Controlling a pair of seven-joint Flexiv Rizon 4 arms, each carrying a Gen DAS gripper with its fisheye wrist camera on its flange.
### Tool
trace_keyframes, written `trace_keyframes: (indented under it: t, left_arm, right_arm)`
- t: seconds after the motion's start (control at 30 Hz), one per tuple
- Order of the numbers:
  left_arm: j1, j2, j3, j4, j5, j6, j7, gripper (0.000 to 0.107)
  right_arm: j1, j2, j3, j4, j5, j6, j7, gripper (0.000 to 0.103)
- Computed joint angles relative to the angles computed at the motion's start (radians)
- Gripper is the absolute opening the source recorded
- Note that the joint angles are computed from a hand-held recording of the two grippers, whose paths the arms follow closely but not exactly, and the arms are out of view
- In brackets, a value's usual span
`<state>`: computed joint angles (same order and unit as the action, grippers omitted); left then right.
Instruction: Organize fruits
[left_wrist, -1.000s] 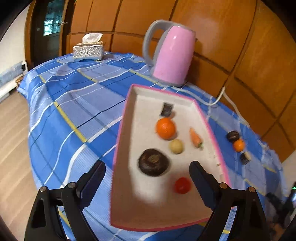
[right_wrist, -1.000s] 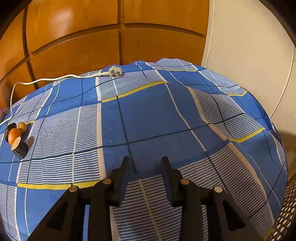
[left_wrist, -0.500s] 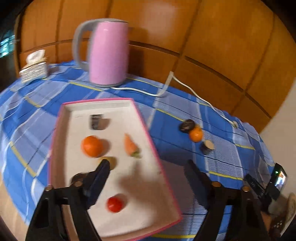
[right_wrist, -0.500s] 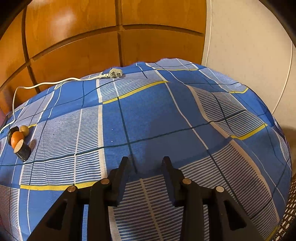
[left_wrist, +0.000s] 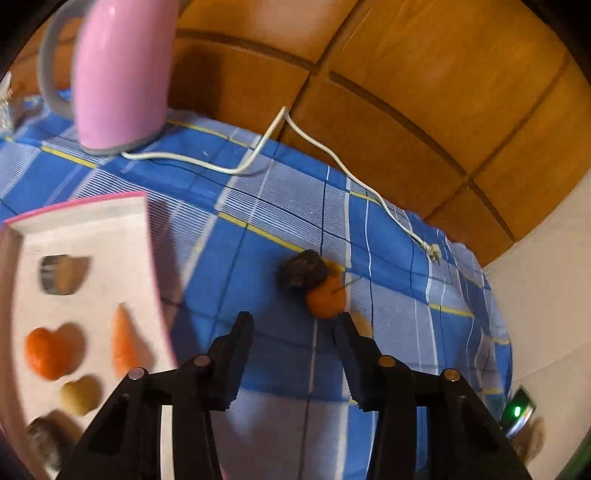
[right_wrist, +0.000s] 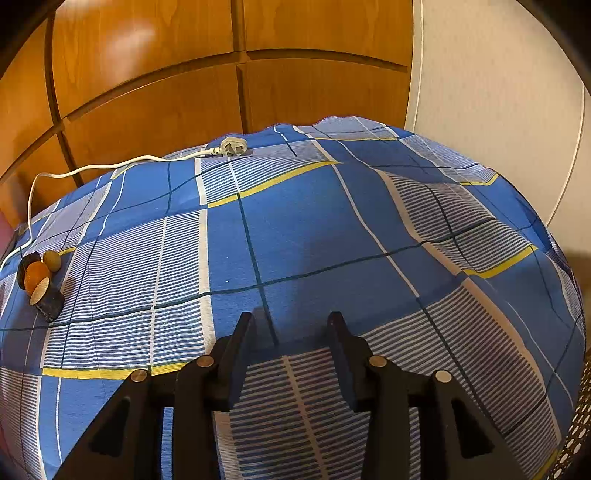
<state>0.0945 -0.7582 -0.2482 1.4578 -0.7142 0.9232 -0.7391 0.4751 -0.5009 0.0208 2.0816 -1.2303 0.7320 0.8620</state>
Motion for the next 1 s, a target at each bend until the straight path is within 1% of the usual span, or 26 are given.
trace_keyframes:
  t: [0.07,0.23,0.33,0.37,0.4,0.43,0.53,0.6,0.63,0.67,0.7,0.8,0.9,1.0]
  left_arm:
    - [-0.033,-0.051,0.029,-0.081,0.038,-0.030,-0.078,0.057]
    - [-0.067,-0.159,0.049,-0.249,0.104,-0.104,-0.228,0.059]
    - [-0.081,-0.204,0.045,-0.317,0.135,-0.123,-0.271,0.064]
    - [-0.084,-0.217,0.042,-0.339,0.143,-0.136,-0.281,0.068]
    - [-0.086,-0.232,0.039,-0.363,0.150,-0.155,-0.290,0.074]
    - [-0.092,-0.250,0.043,-0.396,0.163,-0.184,-0.307,0.076]
    - [-0.101,-0.297,0.045,-0.469,0.181,-0.233,-0.346,0.076]
    - [-0.109,-0.328,0.051,-0.516,0.199,-0.250,-0.359,0.071]
    - [-0.105,-0.329,0.038,-0.506,0.196,-0.225,-0.339,0.068]
    - [-0.106,-0.329,0.036,-0.502,0.203,-0.213,-0.324,0.057]
    - [-0.106,-0.330,0.037,-0.504,0.212,-0.218,-0.311,0.052]
    - [-0.087,-0.320,0.015,-0.475,0.198,-0.213,-0.266,0.051]
    - [-0.077,-0.297,0.016,-0.434,0.189,-0.202,-0.249,0.050]
    - [-0.056,-0.252,0.001,-0.355,0.168,-0.171,-0.201,0.050]
  right_arm:
    - [0.000,-0.001,0.000,-0.001,0.000,0.000,0.000,0.042]
    - [0.001,-0.002,0.000,-0.003,0.002,-0.002,-0.005,0.043]
    - [0.002,-0.004,0.000,-0.007,0.005,-0.005,-0.012,0.045]
    - [0.002,-0.005,-0.001,-0.008,0.003,-0.003,-0.014,0.046]
    - [0.002,-0.006,-0.001,-0.009,0.003,-0.003,-0.017,0.047]
    - [0.003,-0.008,0.000,-0.011,0.006,-0.006,-0.022,0.047]
    - [0.004,-0.008,-0.002,-0.010,0.003,-0.005,-0.021,0.048]
    - [0.004,-0.008,-0.002,-0.010,0.002,-0.005,-0.022,0.048]
    - [0.004,-0.008,-0.002,-0.009,0.001,-0.004,-0.020,0.048]
    - [0.004,-0.008,-0.002,-0.009,0.001,-0.004,-0.020,0.048]
    - [0.004,-0.008,-0.002,-0.009,0.002,-0.005,-0.021,0.048]
    - [0.004,-0.008,-0.002,-0.009,0.002,-0.005,-0.022,0.048]
    - [0.006,-0.009,-0.001,-0.011,0.008,-0.010,-0.028,0.049]
    - [0.006,-0.009,-0.001,-0.011,0.007,-0.010,-0.028,0.049]
